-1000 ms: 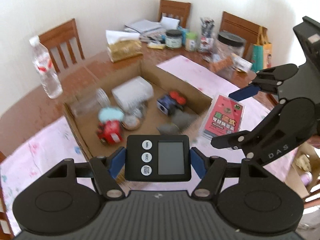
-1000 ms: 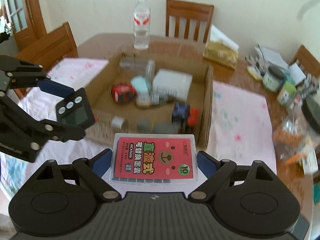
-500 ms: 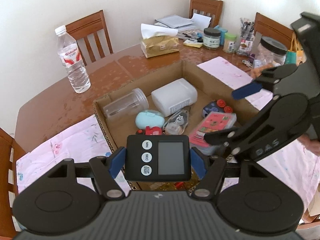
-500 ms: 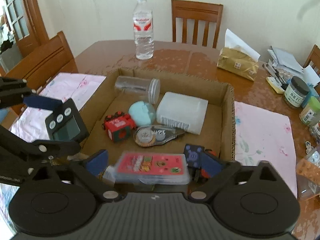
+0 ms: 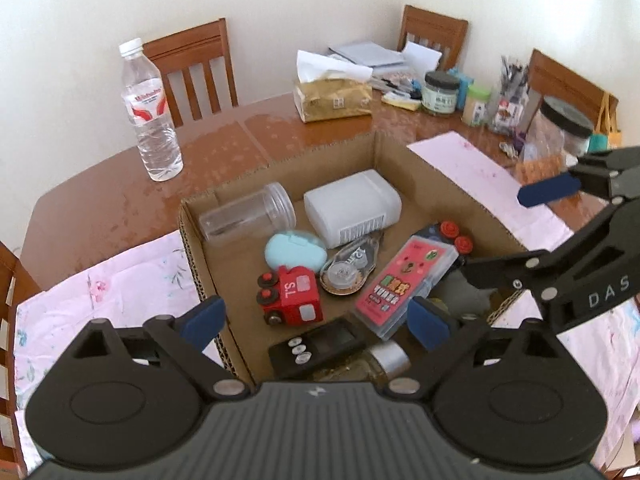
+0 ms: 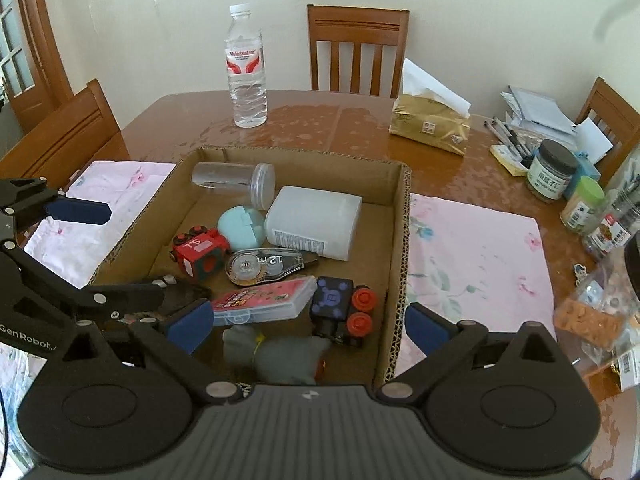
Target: Organize rigid objects
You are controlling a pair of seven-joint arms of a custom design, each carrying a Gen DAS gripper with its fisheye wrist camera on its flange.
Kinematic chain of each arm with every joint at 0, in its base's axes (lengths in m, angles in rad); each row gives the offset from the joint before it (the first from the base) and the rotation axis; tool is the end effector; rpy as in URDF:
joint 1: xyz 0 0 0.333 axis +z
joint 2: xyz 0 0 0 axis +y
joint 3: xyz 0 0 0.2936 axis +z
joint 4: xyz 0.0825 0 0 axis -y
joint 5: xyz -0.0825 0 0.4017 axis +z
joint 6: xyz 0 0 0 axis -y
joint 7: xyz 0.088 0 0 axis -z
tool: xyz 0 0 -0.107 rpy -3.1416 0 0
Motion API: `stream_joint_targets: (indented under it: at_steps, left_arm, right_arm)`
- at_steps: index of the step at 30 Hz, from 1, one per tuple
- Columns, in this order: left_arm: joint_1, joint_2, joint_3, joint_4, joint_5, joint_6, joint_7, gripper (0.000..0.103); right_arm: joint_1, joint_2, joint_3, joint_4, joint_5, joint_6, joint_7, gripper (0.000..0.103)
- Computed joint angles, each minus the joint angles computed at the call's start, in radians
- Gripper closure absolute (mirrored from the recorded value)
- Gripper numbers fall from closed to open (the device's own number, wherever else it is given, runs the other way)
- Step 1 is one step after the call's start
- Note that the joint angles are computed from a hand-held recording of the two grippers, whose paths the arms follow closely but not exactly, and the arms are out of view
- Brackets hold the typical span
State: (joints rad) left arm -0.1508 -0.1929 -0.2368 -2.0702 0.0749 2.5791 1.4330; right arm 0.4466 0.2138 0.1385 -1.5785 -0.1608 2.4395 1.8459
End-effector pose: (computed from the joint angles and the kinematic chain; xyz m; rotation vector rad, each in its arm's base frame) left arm 0.5243 -0.2242 0.5662 -1.5344 2.1044 -0.7468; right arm 0.5779 0.3718 0.5636 -2.1051 1.4184 -0.4363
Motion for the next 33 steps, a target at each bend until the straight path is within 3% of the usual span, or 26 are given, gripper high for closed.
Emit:
stream_joint_targets:
  at_steps: [10, 16, 22, 33]
  left_arm:
    - [0.052, -0.088, -0.065, -0.043, 0.168, -0.036, -0.321, 0.005]
    - [0.063, -0.113, -0.118, 0.011, 0.259, -0.220, -0.559, 0.005]
    - [0.024, -0.105, -0.126, 0.073, 0.296, -0.367, -0.641, 0.005]
    - [-0.022, -0.103, -0.123, 0.121, 0.335, -0.497, -0.749, 0.005]
  right_arm:
    - [0.031, -0.016, -0.001, 0.050, -0.054, -0.145, 0.082, 0.000]
    - [0.054, -0.041, -0.003, 0.061, -0.131, -0.238, 0.169, 0.000]
    - [0.049, -0.081, 0.005, 0.030, -0.135, -0.249, 0.181, 0.000]
    - [0.029, -0.119, 0.009, -0.007, -0.114, -0.223, 0.157, 0.000]
